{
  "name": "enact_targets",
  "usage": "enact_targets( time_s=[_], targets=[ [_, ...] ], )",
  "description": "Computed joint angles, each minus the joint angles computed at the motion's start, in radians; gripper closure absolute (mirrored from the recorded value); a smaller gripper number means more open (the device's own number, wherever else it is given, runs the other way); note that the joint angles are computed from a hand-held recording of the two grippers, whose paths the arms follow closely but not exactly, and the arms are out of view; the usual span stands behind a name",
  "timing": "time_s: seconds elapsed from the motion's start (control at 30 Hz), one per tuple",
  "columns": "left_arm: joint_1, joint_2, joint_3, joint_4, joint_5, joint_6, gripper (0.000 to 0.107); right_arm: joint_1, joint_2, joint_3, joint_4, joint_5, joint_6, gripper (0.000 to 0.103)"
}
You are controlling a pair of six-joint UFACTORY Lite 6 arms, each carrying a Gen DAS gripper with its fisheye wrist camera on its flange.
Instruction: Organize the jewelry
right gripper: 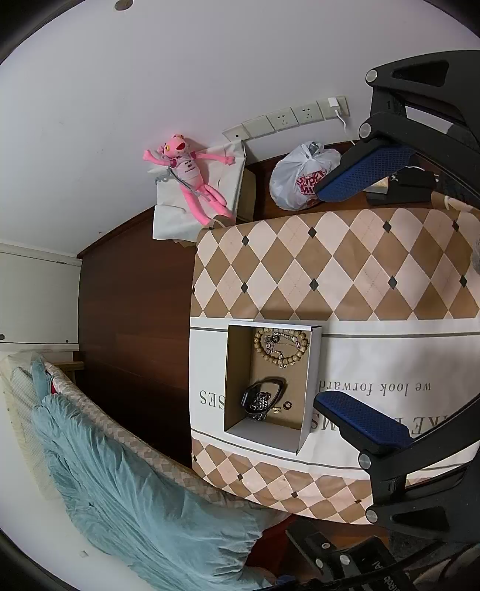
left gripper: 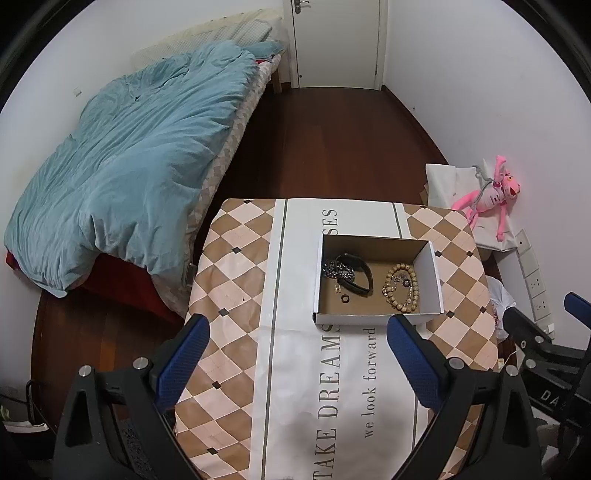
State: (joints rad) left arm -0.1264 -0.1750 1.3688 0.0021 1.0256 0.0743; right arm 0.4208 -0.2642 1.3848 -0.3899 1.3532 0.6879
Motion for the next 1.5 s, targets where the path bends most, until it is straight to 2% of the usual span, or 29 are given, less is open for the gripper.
enact_targets(
  time_s=[0.8, 1.5],
  targets=[
    [0.012, -0.026, -0.054, -0.005, -0.028, 0.005, 0.009, 0.007, 0.000, 0.007, 0.011, 0.003, -0.003, 0.000],
    [0.003, -0.036, -0.030, -0.018, -0.028, -0.005, 0.009, 0.013, 0.022, 0.054, 0.021, 0.008, -0.001, 0.000]
  ],
)
